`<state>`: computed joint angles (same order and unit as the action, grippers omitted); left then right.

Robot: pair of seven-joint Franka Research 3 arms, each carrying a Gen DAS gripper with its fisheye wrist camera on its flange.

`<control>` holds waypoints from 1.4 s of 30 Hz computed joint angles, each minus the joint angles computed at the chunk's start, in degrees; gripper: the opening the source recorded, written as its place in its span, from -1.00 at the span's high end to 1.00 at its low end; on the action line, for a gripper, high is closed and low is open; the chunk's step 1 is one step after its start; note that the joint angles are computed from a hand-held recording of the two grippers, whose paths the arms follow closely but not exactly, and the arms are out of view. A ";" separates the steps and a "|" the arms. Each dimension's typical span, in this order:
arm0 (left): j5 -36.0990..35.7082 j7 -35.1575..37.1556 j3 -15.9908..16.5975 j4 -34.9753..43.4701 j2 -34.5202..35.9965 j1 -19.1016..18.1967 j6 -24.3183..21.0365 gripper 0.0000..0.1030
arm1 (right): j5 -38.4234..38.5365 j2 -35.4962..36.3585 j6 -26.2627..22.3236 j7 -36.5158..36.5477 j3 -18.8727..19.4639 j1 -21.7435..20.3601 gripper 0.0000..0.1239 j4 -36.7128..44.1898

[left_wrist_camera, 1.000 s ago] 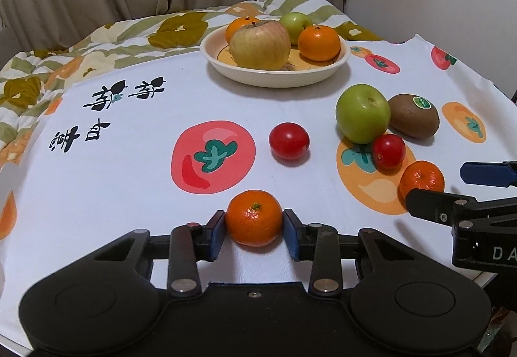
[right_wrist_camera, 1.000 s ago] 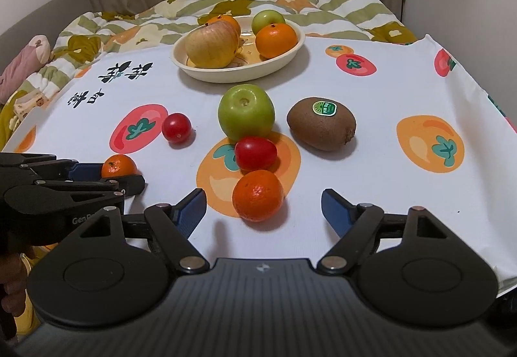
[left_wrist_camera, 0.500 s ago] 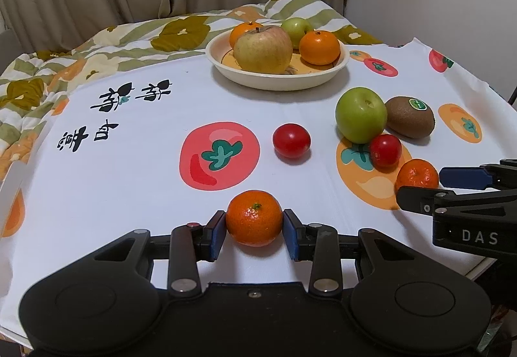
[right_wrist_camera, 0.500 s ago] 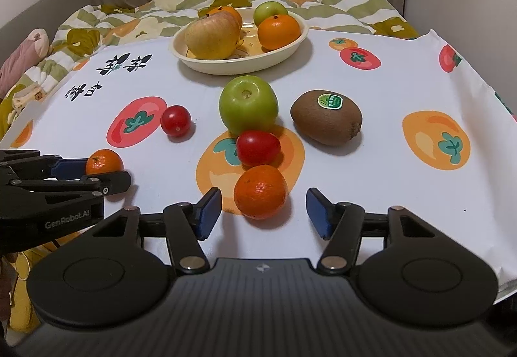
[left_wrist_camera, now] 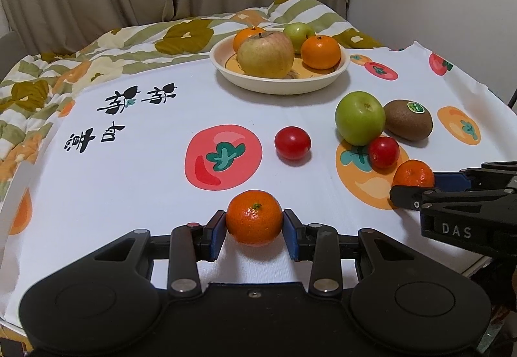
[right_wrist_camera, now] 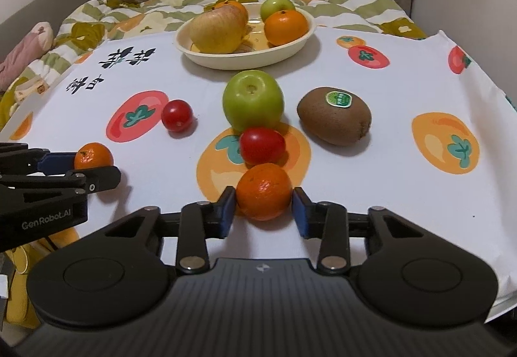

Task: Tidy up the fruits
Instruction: 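Grasp a small orange with the left tool while the right tool grasps another orange, then carry both oranges over the duck bowl and open both tools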

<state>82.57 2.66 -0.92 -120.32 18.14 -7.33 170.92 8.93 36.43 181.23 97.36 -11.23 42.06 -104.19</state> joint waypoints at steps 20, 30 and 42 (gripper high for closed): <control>-4.96 4.00 -2.60 -2.37 -8.12 0.88 -0.89 0.20 | -0.47 -8.72 0.98 0.43 -5.07 4.32 0.17 -4.91; -8.90 10.73 -3.46 3.26 -8.64 0.44 -0.72 0.20 | -6.16 -11.61 -0.96 1.61 -4.72 1.68 0.17 -1.97; -20.61 22.69 -1.53 16.86 0.55 -1.90 -2.92 0.20 | -6.04 -3.18 -7.59 -5.48 6.67 -12.19 0.17 15.11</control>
